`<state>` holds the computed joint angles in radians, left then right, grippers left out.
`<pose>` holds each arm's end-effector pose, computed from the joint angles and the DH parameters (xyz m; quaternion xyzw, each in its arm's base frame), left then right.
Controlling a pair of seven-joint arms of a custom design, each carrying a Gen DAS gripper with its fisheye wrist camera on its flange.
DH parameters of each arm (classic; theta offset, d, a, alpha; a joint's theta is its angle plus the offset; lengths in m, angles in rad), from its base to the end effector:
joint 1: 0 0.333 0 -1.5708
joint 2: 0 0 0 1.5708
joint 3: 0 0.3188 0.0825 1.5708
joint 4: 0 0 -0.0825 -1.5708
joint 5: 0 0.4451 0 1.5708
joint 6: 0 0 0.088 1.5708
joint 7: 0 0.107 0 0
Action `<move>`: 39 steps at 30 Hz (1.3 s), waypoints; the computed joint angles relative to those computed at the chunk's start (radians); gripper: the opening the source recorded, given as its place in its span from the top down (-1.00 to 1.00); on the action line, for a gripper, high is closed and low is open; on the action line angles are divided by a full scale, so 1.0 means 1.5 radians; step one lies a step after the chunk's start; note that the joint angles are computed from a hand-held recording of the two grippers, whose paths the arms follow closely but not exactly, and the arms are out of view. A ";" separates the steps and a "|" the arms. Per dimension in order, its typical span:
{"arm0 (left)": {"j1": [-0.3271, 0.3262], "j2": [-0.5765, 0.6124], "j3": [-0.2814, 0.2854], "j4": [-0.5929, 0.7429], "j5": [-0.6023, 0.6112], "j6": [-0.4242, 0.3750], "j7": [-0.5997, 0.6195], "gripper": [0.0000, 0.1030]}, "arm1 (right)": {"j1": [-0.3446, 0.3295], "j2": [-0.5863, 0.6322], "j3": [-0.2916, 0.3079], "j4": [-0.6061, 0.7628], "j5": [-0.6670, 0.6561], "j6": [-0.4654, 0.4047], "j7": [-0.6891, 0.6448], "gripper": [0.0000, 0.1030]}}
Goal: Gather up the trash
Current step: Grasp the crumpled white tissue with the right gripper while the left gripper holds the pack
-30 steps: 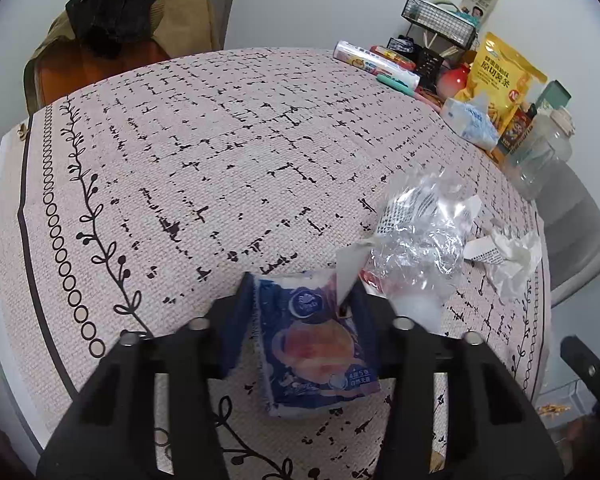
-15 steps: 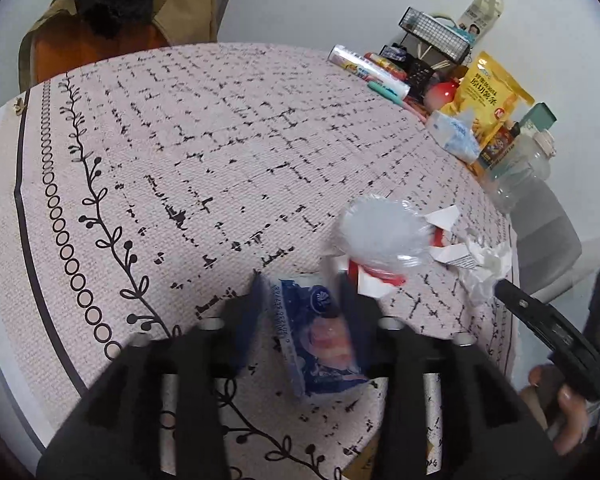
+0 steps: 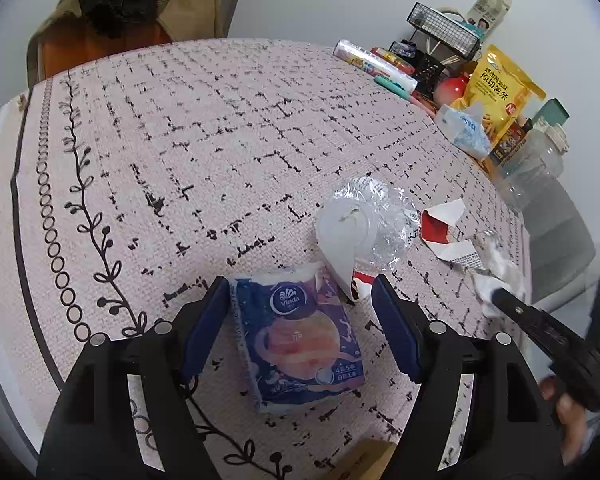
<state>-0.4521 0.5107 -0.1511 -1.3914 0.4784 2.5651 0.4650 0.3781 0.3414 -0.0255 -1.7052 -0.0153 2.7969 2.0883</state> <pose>0.6772 -0.4436 0.4763 -0.7330 0.5784 -0.3321 0.1337 0.7078 0.2635 0.4570 -0.6076 0.7046 -0.1340 0.3412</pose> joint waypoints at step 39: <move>0.042 -0.137 -0.026 -0.115 0.011 0.080 0.079 0.85 | -0.020 -0.202 0.029 -0.204 -0.128 0.148 0.119 0.85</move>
<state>-0.3891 0.3053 -0.1901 -1.5644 0.4950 2.6847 0.5838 0.3478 0.0390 0.0186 -2.0105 -0.2067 3.0191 2.2674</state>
